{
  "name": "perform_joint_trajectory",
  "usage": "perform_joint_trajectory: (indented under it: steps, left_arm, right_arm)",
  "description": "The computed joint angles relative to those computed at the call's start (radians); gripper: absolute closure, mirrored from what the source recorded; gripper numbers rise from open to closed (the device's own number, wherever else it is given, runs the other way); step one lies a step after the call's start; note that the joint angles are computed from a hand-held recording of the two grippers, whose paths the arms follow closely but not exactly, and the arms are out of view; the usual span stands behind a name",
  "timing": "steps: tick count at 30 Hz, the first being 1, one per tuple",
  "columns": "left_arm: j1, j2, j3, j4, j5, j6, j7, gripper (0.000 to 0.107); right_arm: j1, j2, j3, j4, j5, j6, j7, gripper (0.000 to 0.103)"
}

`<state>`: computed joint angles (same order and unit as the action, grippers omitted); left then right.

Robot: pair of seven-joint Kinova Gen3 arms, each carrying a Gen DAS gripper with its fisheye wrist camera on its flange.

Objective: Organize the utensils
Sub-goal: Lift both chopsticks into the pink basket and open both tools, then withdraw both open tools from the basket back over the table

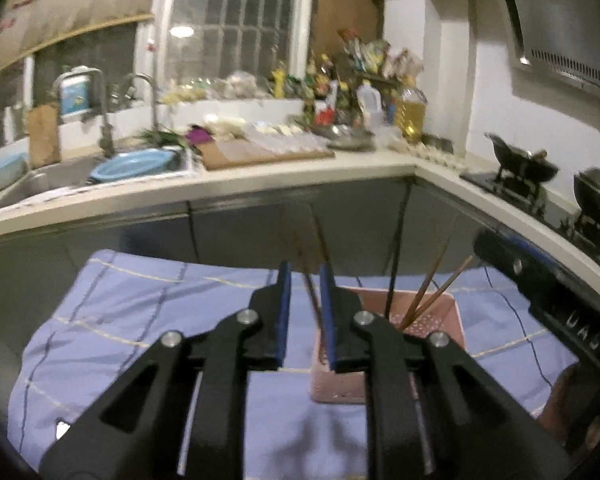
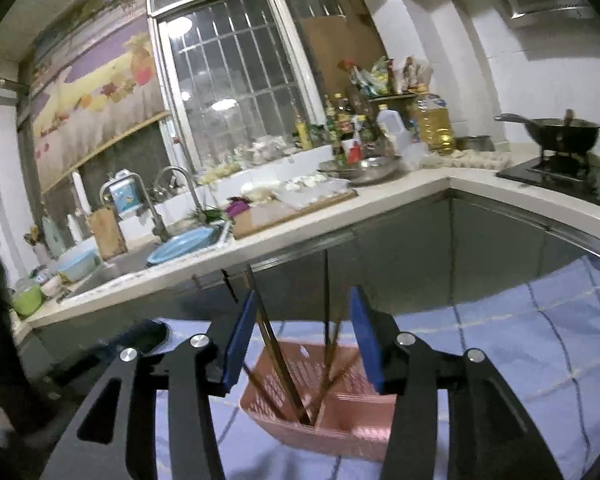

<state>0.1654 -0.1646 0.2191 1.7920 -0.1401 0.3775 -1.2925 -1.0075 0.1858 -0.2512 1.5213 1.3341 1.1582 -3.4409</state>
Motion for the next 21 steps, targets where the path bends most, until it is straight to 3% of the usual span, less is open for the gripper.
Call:
perform_joint_trajectory:
  steps: [3,9,21]
  left_arm:
    - [-0.023,-0.063,-0.01,0.061,-0.001,-0.02,0.02,0.092]
    - [-0.018,-0.165,-0.072,0.2,0.074,-0.007,-0.047,0.092]
    - [-0.074,-0.197,0.02,0.381,0.064,0.055,-0.069,0.092]
  right_arm:
    - [-0.041,0.014,-0.016,-0.03,-0.062,0.091,0.014,0.053]
    - [-0.143,0.042,-0.039,-0.011,-0.122,0.216,-0.036,0.05]
    - [-0.224,0.063,-0.05,0.069,-0.206,0.25,-0.187,0.049]
